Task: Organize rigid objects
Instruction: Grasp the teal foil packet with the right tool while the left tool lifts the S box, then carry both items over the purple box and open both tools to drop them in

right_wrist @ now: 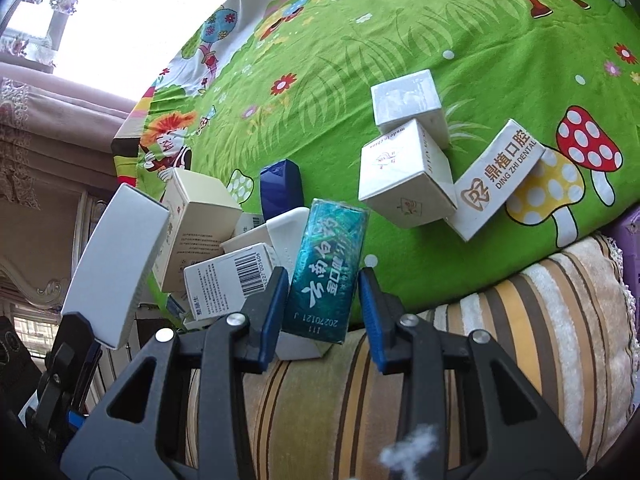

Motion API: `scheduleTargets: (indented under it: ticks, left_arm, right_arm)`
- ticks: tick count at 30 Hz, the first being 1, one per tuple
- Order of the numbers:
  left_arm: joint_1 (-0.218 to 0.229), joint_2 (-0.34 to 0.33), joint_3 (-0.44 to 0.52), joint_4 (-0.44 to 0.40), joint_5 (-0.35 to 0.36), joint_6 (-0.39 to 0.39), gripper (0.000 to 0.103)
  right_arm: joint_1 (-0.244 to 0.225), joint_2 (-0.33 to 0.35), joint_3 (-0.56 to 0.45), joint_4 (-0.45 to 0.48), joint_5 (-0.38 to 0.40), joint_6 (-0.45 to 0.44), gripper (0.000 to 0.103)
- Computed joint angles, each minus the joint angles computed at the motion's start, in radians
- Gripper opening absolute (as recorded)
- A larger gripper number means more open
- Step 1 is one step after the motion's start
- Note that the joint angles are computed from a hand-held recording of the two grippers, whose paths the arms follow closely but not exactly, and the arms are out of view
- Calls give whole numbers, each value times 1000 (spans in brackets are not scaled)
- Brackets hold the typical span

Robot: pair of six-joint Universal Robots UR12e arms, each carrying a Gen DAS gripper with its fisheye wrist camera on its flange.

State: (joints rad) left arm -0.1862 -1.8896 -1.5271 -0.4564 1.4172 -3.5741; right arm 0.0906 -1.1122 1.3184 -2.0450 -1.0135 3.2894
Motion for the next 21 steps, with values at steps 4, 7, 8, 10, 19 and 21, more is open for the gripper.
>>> scheduleTargets:
  ticks: [4,7,8,10,19,21]
  left_arm:
    - [-2,5,-7,0,6,-7,45]
    - [-4,9,-13,5,8,-12,45]
    - [-5,10,-14,6,9,-13,45]
    - [-8,11,-14,7,9,-11,45]
    - [-28,5,-3,-17,-9,7,45]
    - [-34,3,1,-25,-15,15,45]
  right_arm:
    - [-4,-19,18,6,22,-47,41]
    - [-12,-41,43,-1,38,-78,41]
    - [-15,-49,52,-5,42,-85,41]
    - [-21,-64,67,-15,47,-98,41]
    - [-63,-125,140,-59,60,-113,41]
    - [-72,-139,157,-78,45,-116,41]
